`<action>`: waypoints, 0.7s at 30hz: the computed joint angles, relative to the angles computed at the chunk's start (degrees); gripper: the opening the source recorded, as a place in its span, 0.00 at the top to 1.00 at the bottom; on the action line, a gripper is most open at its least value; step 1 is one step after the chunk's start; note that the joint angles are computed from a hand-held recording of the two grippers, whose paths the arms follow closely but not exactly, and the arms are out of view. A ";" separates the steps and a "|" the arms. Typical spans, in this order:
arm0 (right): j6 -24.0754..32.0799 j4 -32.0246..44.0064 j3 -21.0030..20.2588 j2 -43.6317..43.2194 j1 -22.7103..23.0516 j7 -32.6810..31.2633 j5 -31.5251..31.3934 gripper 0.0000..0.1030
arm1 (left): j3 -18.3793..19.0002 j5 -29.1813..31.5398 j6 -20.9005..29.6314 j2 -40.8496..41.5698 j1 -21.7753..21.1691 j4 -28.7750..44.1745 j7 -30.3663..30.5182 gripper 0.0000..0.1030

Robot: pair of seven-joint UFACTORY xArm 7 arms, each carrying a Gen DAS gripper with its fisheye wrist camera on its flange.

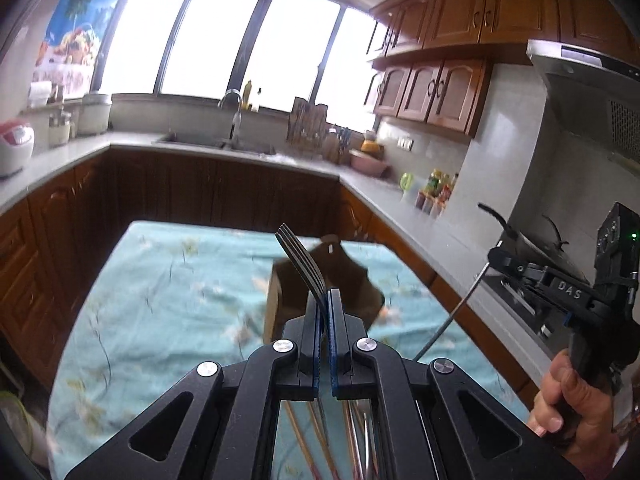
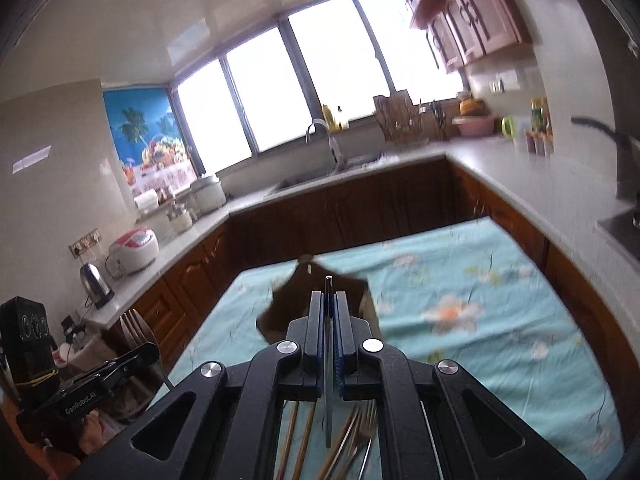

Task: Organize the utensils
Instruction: 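Lift both held forks and carry them over the wooden utensil holder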

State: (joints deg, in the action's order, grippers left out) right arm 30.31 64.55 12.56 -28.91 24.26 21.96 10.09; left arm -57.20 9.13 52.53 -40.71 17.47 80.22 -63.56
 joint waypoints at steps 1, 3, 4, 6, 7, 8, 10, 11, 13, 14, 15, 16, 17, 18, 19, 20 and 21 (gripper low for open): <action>-0.52 1.03 0.07 0.72 -0.43 0.17 -0.34 0.96 | -0.16 0.67 -0.56 -0.03 0.98 0.46 0.08 0.99; -1.67 2.83 0.39 1.89 -1.38 0.65 -1.28 0.96 | -0.32 1.31 -1.44 -0.42 2.24 0.31 0.13 0.99; -2.26 3.77 0.70 2.53 -2.03 1.05 -2.03 0.96 | -0.45 1.67 -2.04 -0.39 3.29 0.66 0.17 0.99; -3.42 5.76 1.01 4.00 -3.02 1.73 -3.28 0.96 | -0.71 2.05 -3.27 -0.57 4.88 0.62 0.17 0.99; -4.02 6.54 1.07 4.68 -3.39 1.98 -3.80 0.96 | -1.14 2.31 -3.66 -0.48 6.13 0.99 0.22 0.99; -4.49 7.51 1.43 5.45 -4.02 2.52 -4.68 0.96 | -1.59 2.51 -4.38 -0.41 7.43 1.07 0.20 0.99; -5.89 9.94 2.41 7.63 -5.60 3.92 -7.08 0.96 | -2.61 2.75 -6.02 -0.28 10.38 1.26 -0.13 0.99; -6.35 11.21 2.69 8.85 -6.14 4.60 -8.06 0.96 | -3.21 2.64 -6.95 -0.27 11.53 1.03 -0.29 0.99; -7.12 13.18 3.25 10.95 -6.92 5.97 -10.08 0.96 | -4.73 2.30 -9.05 0.16 14.43 0.89 -0.65 0.99; -7.67 14.26 3.66 12.26 -7.42 6.83 -11.45 0.96 | -5.97 2.18 -10.10 0.88 16.59 1.07 -0.65 0.99; -7.65 15.55 3.79 13.72 -7.56 7.44 -12.38 0.96 | -7.49 1.97 -10.29 1.28 18.73 1.69 -0.64 0.99; -8.02 15.76 3.59 14.39 -7.28 7.77 -12.79 0.96 | -8.74 1.57 -10.42 1.46 20.70 2.36 -0.43 0.99; -8.35 16.54 3.72 15.54 -7.31 8.42 -13.75 0.96 | -10.21 1.06 -11.17 1.46 22.85 2.62 -0.40 0.99; -8.28 17.51 4.20 16.81 -7.65 9.48 -15.65 0.96 | -11.34 0.60 -11.79 1.34 24.60 2.90 -0.10 0.99; -8.53 17.83 4.22 17.67 -7.50 10.08 -16.81 0.96 | -13.50 0.08 -12.08 1.08 27.35 3.27 -0.22 0.99; -8.90 17.85 3.85 18.34 -6.89 9.95 -16.95 0.96 | -14.73 -0.58 -12.28 1.03 29.11 3.83 0.11 0.99; -9.01 17.94 3.76 19.05 -6.57 10.29 -17.69 0.96 | -15.98 -1.35 -12.88 1.01 30.74 4.05 0.37 0.99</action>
State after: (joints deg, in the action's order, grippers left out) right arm 21.29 82.49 16.32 -9.86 17.69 32.25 -7.60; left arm -73.18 7.79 39.66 -39.70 48.21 84.27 -63.19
